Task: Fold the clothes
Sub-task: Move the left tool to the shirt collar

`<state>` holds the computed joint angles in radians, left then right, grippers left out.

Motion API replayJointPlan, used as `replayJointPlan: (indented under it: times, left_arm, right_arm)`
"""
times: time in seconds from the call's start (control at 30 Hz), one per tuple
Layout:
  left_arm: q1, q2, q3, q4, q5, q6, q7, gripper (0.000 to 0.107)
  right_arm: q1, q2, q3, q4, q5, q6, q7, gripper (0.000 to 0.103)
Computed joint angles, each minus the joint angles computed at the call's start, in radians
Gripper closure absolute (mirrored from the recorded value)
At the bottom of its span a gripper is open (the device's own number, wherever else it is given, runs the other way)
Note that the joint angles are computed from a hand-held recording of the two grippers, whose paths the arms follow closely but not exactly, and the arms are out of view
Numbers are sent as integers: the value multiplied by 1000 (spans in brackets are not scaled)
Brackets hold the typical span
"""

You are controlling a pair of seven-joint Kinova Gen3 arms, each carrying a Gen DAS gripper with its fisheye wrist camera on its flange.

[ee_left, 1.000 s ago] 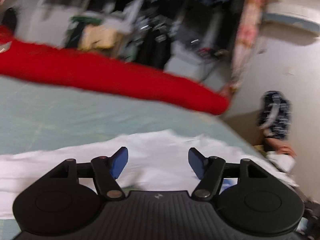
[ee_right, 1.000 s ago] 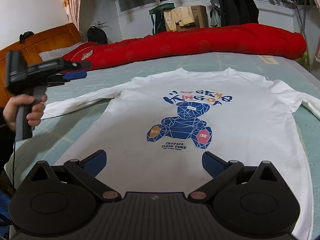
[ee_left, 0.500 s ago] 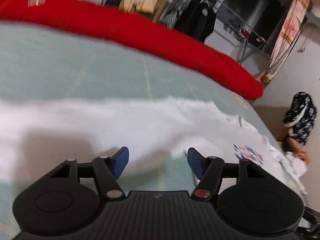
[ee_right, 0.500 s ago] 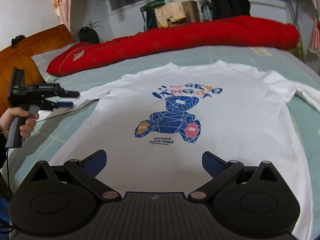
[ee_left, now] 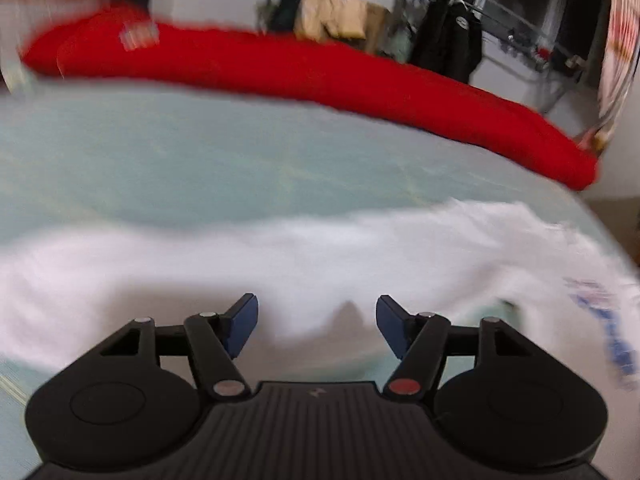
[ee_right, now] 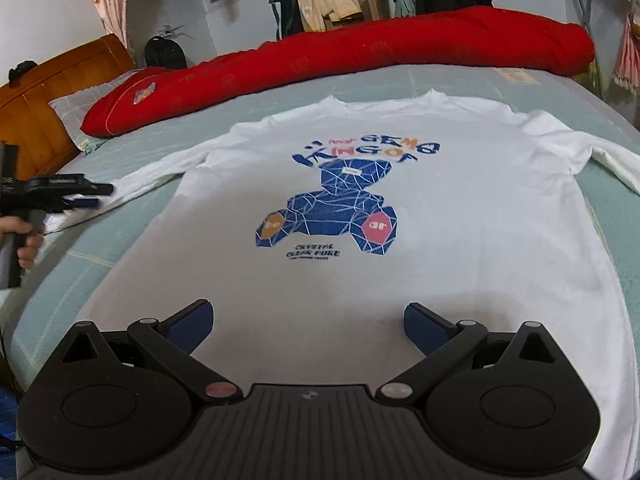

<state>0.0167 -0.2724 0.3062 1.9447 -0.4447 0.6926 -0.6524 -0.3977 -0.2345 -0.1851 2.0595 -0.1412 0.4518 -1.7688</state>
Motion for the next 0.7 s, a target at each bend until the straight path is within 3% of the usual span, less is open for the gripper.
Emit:
replayJointPlan:
  times: [0.07,0.17,0.27,0.33,0.5,0.57,0.7]
  left_arm:
    - [-47,14,1,-6,-36,9,30,40]
    - [-69,24,-52,16,-12,24,50,41]
    - [-37,-58,-112,116,-22,-26,52,40]
    - [-82,-103,-77,134,8,3,11,40]
    - [-130,-89,-7,40,19,155,-29,42]
    - [-92,-71,-6,-2,16,143,-32,42]
    - [12,11,-36,-107,104,49,-142,38]
  right_arm:
    - [19,1,-29,-2,29,1,-33,0]
    - [40,5,-74,-14,93,24,-80,0]
    - [41,13,-94,-25,144,47,-107,0]
    - [44,23,-112,-30,184,58,-132,0]
    - [50,34,-157,-23,290,54,-229,0]
    - [43,31,-158,-24,310,60,-252,0]
    - [9,25,-127,-55,298,103,-233,0]
